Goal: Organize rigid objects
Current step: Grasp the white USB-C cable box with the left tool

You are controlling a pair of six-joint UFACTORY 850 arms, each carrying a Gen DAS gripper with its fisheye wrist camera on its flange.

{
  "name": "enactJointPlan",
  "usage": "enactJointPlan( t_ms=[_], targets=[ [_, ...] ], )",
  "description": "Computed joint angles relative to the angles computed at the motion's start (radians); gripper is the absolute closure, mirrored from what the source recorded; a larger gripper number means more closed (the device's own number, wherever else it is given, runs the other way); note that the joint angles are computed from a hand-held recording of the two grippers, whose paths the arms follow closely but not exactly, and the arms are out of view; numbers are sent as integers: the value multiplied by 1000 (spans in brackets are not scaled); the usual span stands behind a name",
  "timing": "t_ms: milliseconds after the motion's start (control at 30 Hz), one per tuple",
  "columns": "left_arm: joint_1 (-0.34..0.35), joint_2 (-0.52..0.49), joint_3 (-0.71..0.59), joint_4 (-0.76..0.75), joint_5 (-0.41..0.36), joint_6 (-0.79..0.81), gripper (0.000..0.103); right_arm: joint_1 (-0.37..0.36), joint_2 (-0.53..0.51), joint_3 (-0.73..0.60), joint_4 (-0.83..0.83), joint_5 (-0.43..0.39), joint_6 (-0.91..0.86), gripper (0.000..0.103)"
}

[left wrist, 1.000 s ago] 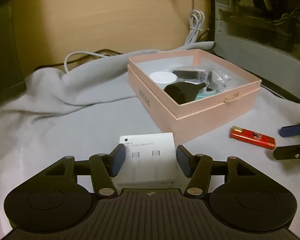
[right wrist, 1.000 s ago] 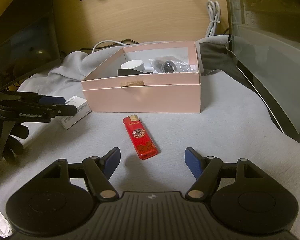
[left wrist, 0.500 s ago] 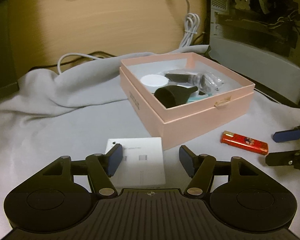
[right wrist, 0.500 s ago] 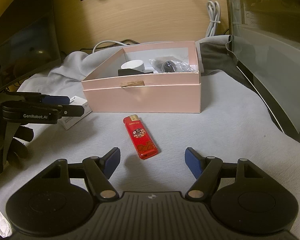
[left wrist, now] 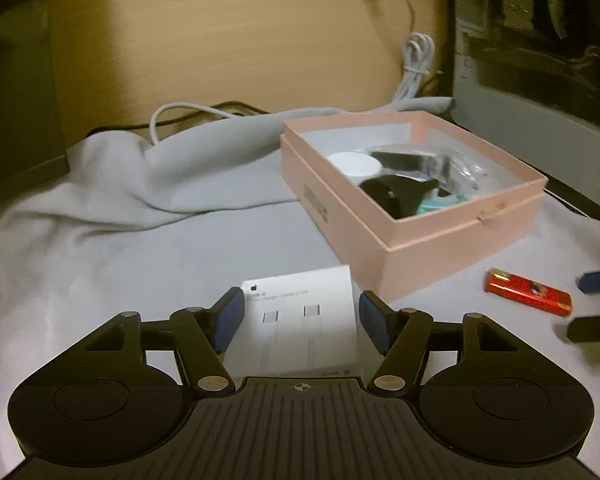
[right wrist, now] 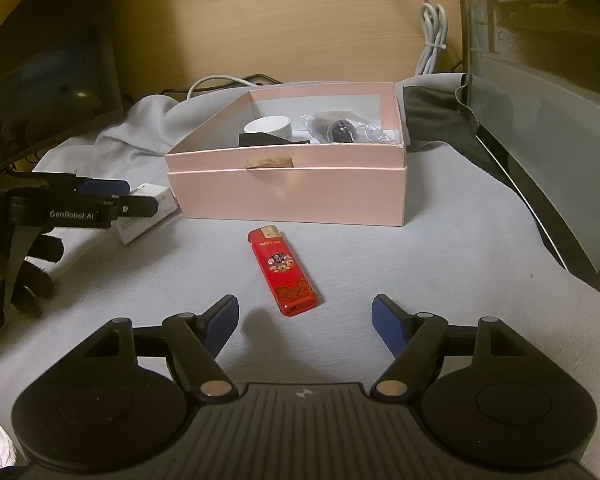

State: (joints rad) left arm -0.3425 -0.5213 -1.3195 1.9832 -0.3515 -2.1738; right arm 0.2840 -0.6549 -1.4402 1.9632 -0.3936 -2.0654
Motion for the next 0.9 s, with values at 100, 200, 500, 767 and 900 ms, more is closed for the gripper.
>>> enactJointPlan(
  t_ms=[100,200,500,767,900],
  targets=[
    [10,1,3,52,9,-79,30,0,1,2,5,1,-10,29],
    [18,-4,-3,63,20,-114,28,1,1,2,7,2,-14,29],
    [13,-10,-16,-2,10,-81,29,1,2,3,7,2,-16,29],
    [19,-8,-16,31,30,-149,29,1,2,4,10,2,-23,29],
    [19,-22,-32,-90,53,-36,28,1,2,2,2,4,-21,29]
  ],
)
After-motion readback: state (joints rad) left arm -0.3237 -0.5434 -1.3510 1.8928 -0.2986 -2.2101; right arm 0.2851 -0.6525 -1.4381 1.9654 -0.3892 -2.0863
